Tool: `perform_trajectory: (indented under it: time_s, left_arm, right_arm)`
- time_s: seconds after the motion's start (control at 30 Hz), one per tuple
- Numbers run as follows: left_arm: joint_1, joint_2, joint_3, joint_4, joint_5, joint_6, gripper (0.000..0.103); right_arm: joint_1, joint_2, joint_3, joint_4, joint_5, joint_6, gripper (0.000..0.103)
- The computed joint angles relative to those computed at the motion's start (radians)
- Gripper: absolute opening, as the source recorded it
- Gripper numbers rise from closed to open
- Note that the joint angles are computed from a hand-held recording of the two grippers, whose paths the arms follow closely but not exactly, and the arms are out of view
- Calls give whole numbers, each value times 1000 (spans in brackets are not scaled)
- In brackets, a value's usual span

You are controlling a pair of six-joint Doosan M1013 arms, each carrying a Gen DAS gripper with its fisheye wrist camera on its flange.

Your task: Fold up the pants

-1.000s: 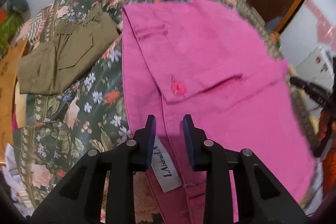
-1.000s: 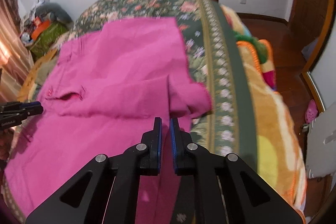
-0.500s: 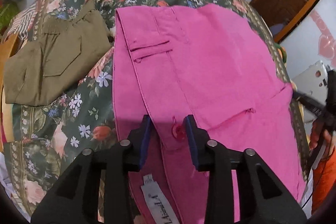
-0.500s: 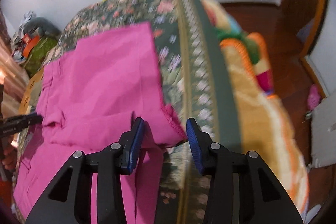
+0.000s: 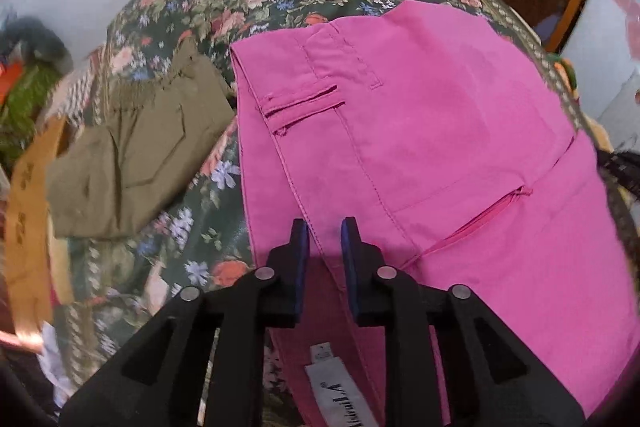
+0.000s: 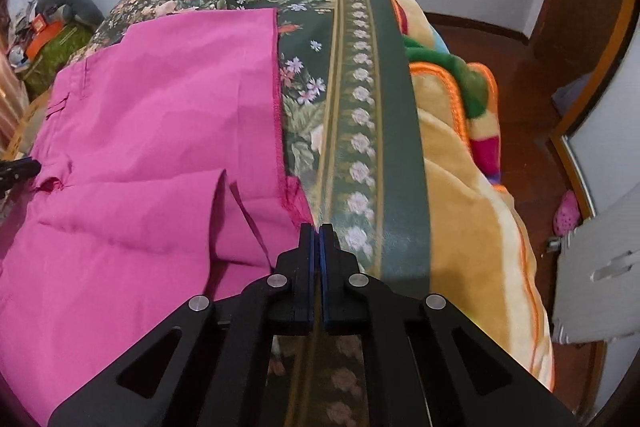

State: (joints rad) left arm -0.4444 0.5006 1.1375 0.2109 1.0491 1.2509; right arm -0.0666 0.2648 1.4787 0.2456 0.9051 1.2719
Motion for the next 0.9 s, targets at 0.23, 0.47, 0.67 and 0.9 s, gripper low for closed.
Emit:
perform_trajectory:
  time_s: [0.23,0.47,0.67,0.9]
  left_arm:
    - [19,-32,31,-36,-22,-4,31]
    - [50,-48,4,-61,-63,-36,41]
    - [72,13,-104,-26,-41,-56,48]
    - [100,69,-174,-91,-56,-51,48]
  right_arm:
    - [-19,-52,6,52,17,-59,8]
    - [-7,-60,-20,120,-63,-94,57]
    - [30,-6,-93,72,-109,-74,72]
    - [51,117,-240,41,-51,-31,72]
